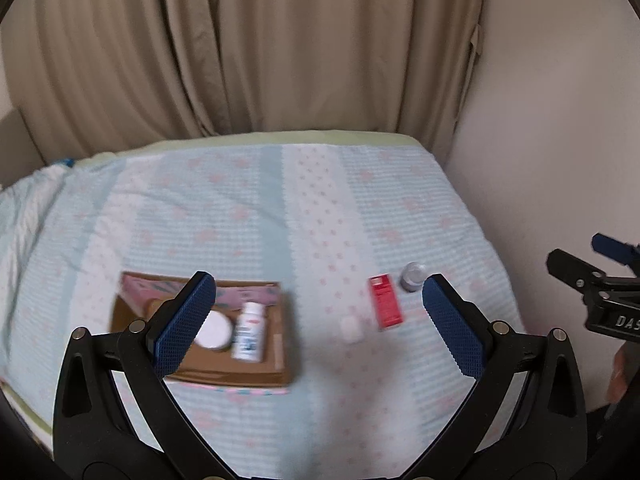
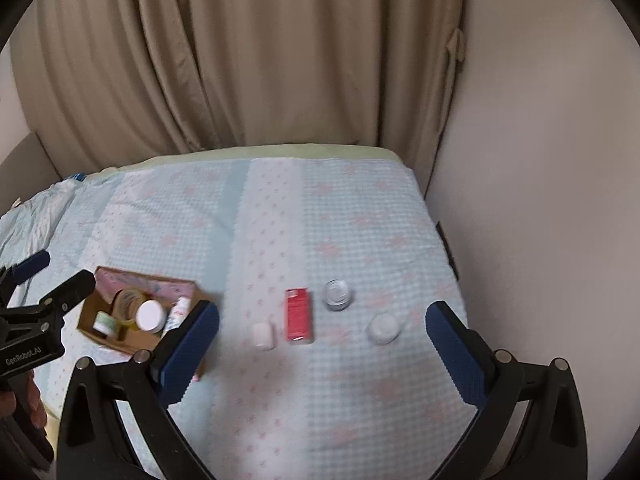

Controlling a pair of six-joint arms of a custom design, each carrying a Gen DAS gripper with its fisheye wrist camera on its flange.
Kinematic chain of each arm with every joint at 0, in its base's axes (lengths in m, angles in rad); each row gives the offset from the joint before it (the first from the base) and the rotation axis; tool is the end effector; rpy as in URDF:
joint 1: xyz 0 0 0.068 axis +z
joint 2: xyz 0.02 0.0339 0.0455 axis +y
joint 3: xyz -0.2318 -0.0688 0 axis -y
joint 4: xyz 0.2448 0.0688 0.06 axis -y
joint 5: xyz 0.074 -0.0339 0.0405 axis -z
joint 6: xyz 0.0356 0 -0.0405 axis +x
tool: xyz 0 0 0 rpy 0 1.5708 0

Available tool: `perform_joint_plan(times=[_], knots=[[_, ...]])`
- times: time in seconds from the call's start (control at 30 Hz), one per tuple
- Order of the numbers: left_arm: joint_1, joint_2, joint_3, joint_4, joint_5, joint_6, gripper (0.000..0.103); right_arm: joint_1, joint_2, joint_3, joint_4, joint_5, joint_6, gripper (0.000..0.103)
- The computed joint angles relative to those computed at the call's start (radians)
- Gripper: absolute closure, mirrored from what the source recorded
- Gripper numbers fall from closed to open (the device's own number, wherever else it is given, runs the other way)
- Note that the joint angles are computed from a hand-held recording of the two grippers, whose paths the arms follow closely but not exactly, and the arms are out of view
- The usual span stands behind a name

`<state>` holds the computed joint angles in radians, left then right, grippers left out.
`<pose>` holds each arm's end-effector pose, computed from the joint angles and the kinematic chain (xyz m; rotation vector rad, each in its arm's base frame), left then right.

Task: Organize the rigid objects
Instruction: 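Open both grippers and pull back from the box, then grasp the red box with the left gripper while the right gripper grasps the white jar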

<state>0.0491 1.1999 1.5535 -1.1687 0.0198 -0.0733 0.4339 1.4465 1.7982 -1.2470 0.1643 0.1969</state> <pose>0.2198 0.0101 0.3908 -0.1366 2.3821 -0.0351 0.2462 0.1077 0.3990 -0.2193 2.4411 0.0751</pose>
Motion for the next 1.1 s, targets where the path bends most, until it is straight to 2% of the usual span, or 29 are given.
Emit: perform_joint_plan(times=[0.1, 0.2, 0.5, 0.7, 0.83, 0.97, 1.1], knots=[[-0.121, 0.052, -0.02, 0.059, -0.078, -0.061, 0.0, -0.079, -0.002, -0.044, 0.049, -0.049, -0.031, 0.0], [-0.183, 0.112, -0.049, 0.123, -0.097, -0.093, 0.0, -0.138, 0.013, -0.102, 0.108, -0.072, -0.057, 0.0], [-0.244, 0.326, -0.213, 0.386, -0.062, -0.156, 0.0, -0.282, 0.05, -0.368, 0.335, -0.124, -0.058, 0.0], [-0.273, 0.514, -0.303, 0.594, -0.06, -0.156, 0.001, -0.332, 0.145, -0.587, 0.598, -0.132, -0.048, 0.0], [-0.285, 0.689, -0.276, 0.69, -0.056, -0.14, 0.015, -0.344, 0.23, -0.682, 0.779, -0.129, -0.049, 0.0], [-0.285, 0.815, -0.218, 0.727, -0.049, -0.14, 0.015, -0.344, 0.335, -0.711, 0.893, -0.119, -0.066, 0.0], [-0.286, 0.928, -0.132, 0.701, -0.051, -0.144, 0.016, -0.334, 0.397, -0.717, 0.962, -0.102, -0.09, 0.0]])
